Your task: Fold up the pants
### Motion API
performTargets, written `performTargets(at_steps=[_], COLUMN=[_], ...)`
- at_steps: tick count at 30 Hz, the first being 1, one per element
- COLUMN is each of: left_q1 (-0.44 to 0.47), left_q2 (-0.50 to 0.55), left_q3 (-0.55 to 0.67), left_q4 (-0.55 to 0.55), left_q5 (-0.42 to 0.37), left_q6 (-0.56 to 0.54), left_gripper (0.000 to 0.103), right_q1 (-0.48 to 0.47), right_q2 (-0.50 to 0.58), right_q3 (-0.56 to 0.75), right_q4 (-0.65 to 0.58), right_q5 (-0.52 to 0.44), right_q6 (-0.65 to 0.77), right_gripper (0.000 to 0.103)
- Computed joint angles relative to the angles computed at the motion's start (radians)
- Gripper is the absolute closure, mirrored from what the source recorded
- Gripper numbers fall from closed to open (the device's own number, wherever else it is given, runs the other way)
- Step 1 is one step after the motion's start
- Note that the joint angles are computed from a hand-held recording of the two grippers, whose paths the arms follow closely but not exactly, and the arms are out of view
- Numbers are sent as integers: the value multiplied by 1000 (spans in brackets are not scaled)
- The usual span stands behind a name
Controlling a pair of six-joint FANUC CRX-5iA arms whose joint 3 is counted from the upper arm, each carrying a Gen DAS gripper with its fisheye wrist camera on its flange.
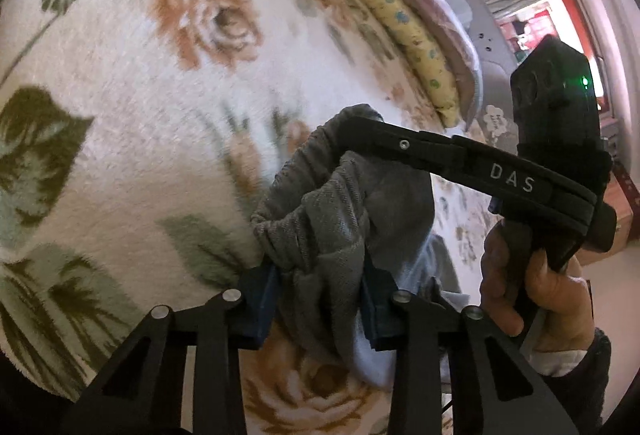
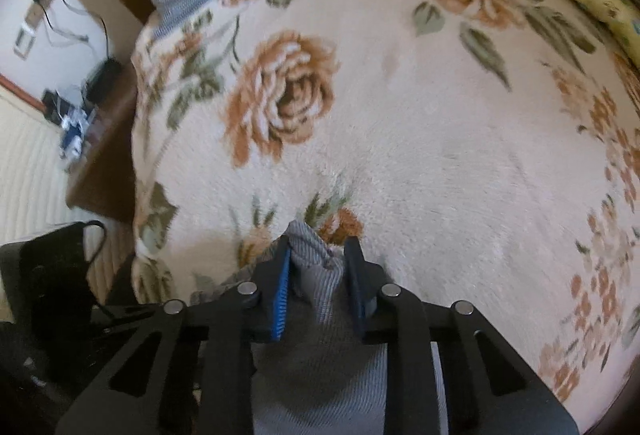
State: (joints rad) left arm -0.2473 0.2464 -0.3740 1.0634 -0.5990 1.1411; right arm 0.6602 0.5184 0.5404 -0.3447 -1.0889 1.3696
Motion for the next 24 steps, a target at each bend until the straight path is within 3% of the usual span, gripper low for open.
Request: performTargets(at_steps=[10, 24], left_q1=[-67, -175], left_q2=[-38, -38], left_q3=[34, 127], left_q4=[64, -38], left_q5=[-5, -28], left_q6=[-88, -61], left_gripper=[71, 71], right_q1=[-4, -34], right_q2=[-248, -561], right_q3=[-260, -619], right_q4=[42, 85], right_q5=[198, 417], right_q6=[-88, -251], right_gripper=[77, 77])
